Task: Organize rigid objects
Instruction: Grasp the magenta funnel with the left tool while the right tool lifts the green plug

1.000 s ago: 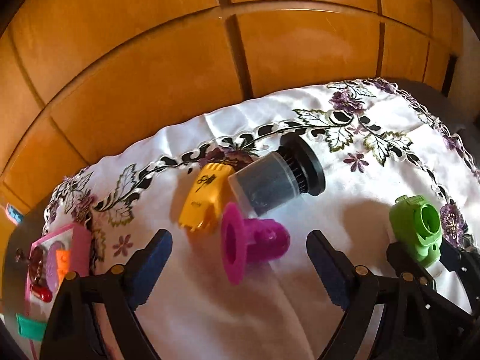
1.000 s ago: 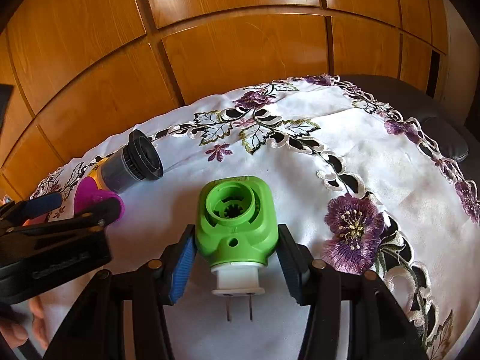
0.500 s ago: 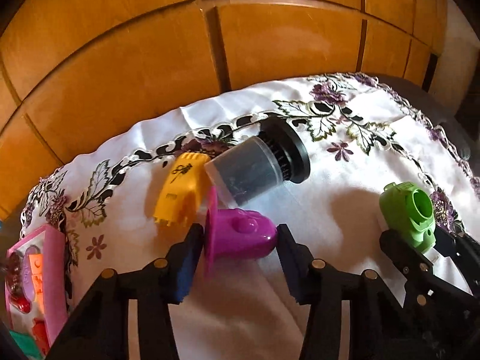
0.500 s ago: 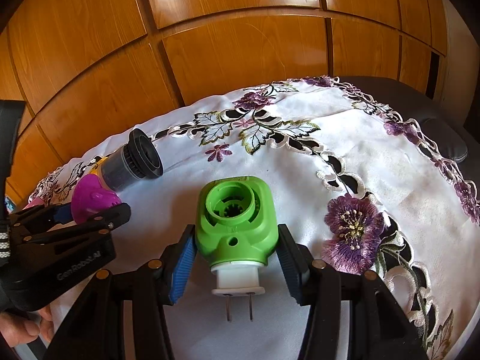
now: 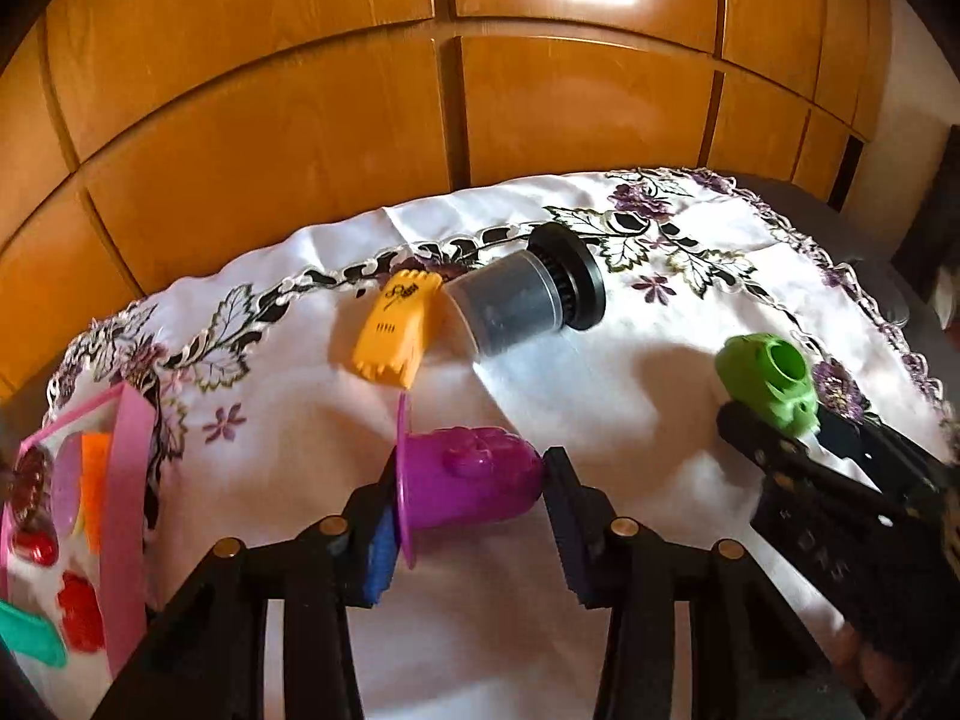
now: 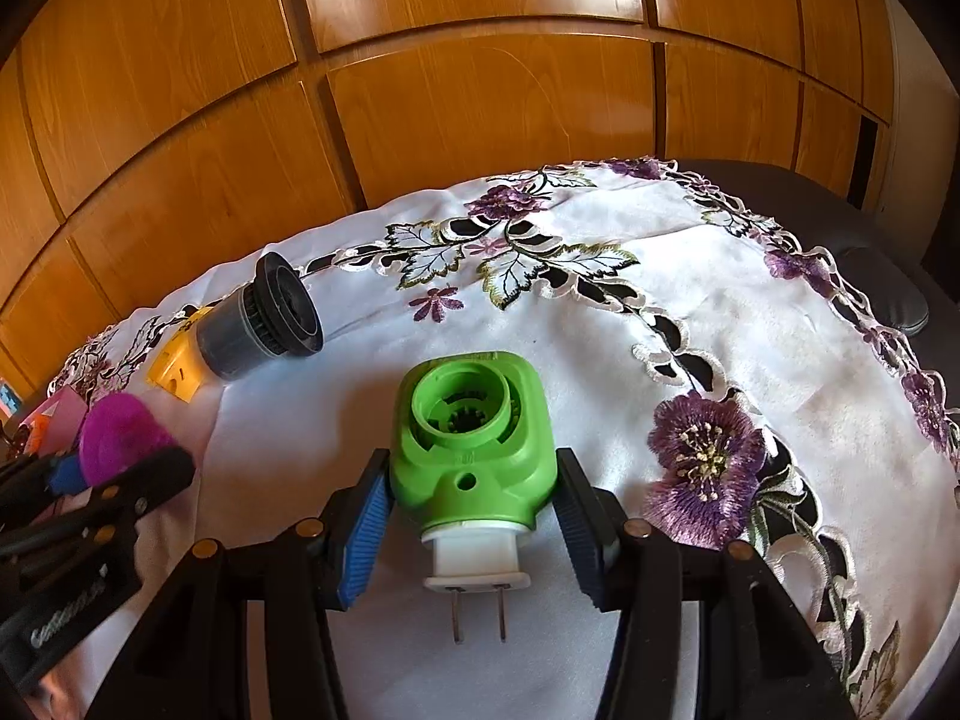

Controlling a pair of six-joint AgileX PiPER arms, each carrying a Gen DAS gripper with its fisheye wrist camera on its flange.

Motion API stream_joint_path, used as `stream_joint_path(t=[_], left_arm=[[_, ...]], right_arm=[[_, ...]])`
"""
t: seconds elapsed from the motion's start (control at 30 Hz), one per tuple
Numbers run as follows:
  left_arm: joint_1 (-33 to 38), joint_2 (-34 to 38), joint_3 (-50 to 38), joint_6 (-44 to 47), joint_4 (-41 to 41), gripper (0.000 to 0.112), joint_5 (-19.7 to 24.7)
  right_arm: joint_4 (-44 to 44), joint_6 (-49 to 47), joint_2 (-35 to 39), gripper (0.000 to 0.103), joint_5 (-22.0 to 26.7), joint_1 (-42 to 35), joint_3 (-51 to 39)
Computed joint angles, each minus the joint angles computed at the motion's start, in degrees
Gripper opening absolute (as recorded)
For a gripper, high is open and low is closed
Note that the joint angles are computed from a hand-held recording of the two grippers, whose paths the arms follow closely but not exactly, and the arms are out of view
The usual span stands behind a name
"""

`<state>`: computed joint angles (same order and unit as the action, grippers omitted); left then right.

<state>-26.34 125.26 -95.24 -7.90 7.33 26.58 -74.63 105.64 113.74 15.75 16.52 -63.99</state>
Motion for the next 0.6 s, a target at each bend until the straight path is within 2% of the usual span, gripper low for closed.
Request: stream_joint_path(t=[0.23, 0.6], left_arm=[[1.60, -5.36, 8.37, 0.12, -2.74, 0.044, -5.11], [4.28, -16.65, 22.59, 16.21, -19.26, 0.044, -9.54]], right_arm=[[1.36, -1.76, 0.32, 0.053, 1.36, 0.55, -0.50], [4.56, -5.58, 0.87, 0.053, 3.69, 1.41, -1.62]])
